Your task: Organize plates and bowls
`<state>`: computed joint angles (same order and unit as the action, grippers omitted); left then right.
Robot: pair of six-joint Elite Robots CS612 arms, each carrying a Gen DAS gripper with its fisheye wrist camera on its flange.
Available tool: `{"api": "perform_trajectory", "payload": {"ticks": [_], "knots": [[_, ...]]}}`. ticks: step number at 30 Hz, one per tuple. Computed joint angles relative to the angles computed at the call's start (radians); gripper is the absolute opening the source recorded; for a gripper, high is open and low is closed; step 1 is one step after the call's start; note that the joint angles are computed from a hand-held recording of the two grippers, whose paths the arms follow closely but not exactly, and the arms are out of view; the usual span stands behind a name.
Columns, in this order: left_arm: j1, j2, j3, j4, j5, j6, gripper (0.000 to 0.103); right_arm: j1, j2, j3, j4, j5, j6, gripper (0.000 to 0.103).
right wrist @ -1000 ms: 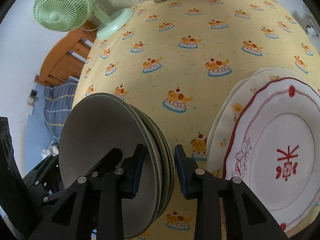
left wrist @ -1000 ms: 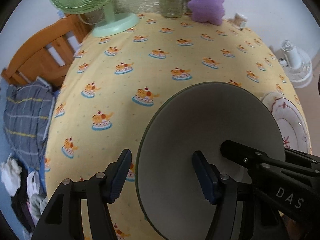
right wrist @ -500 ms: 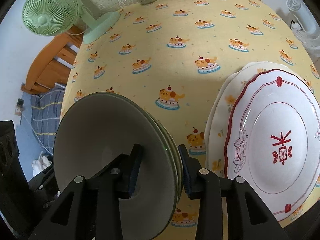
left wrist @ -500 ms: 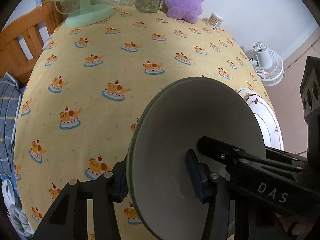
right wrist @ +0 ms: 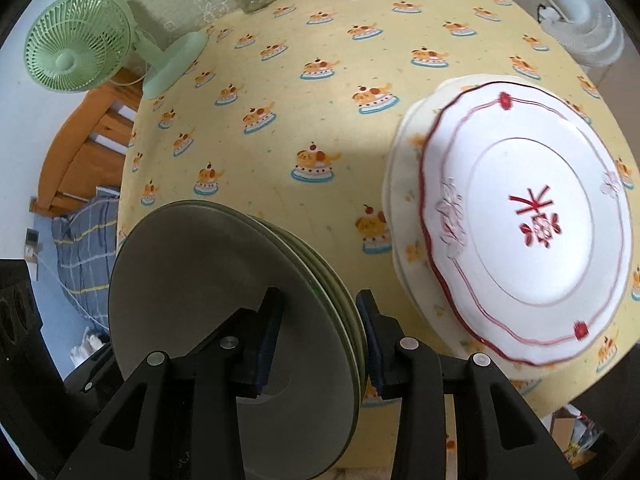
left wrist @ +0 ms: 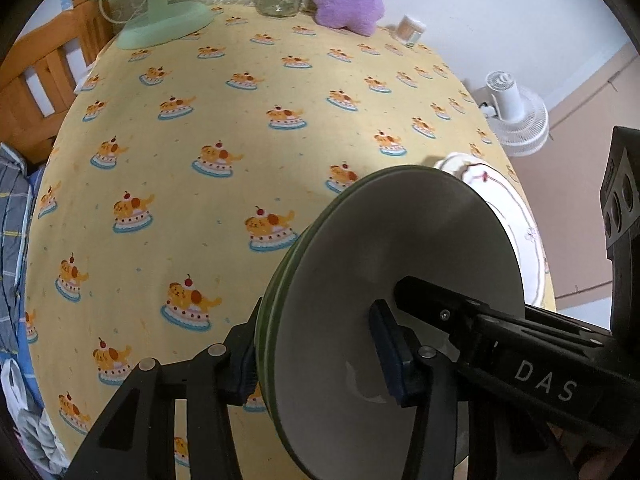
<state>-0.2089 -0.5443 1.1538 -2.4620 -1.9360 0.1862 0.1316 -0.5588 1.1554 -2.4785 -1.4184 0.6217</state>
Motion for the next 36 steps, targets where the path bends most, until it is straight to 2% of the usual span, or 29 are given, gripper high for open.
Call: {"api": "perform_trajectory", "payload": {"ticks": [8,19,25,36], "knots": [[-0.016,-0.043,0.060,-0.085,0.025,-0.012,0.049,-0.009,-0.043,0.064,-0.069,0.009,-0.005,0.041],[-0.071,-0.094,0.137,-0.189,0.107,-0.166,0.049,-0.060,-0.097,0.138,-0.110,0.084,-0.144,0.041],[-0.104,-0.103,0.156,-0.226,0.126,-0.237,0.049,-0.092,-0.121,0.170,-0.111,0.097,-0.223,0.041],[-0.152,-0.093,0.158,-0.243,0.137,-0.318,0.049,-0.146,-0.145,0.218,-0.099,0.111,-0.304,0.041]]}}
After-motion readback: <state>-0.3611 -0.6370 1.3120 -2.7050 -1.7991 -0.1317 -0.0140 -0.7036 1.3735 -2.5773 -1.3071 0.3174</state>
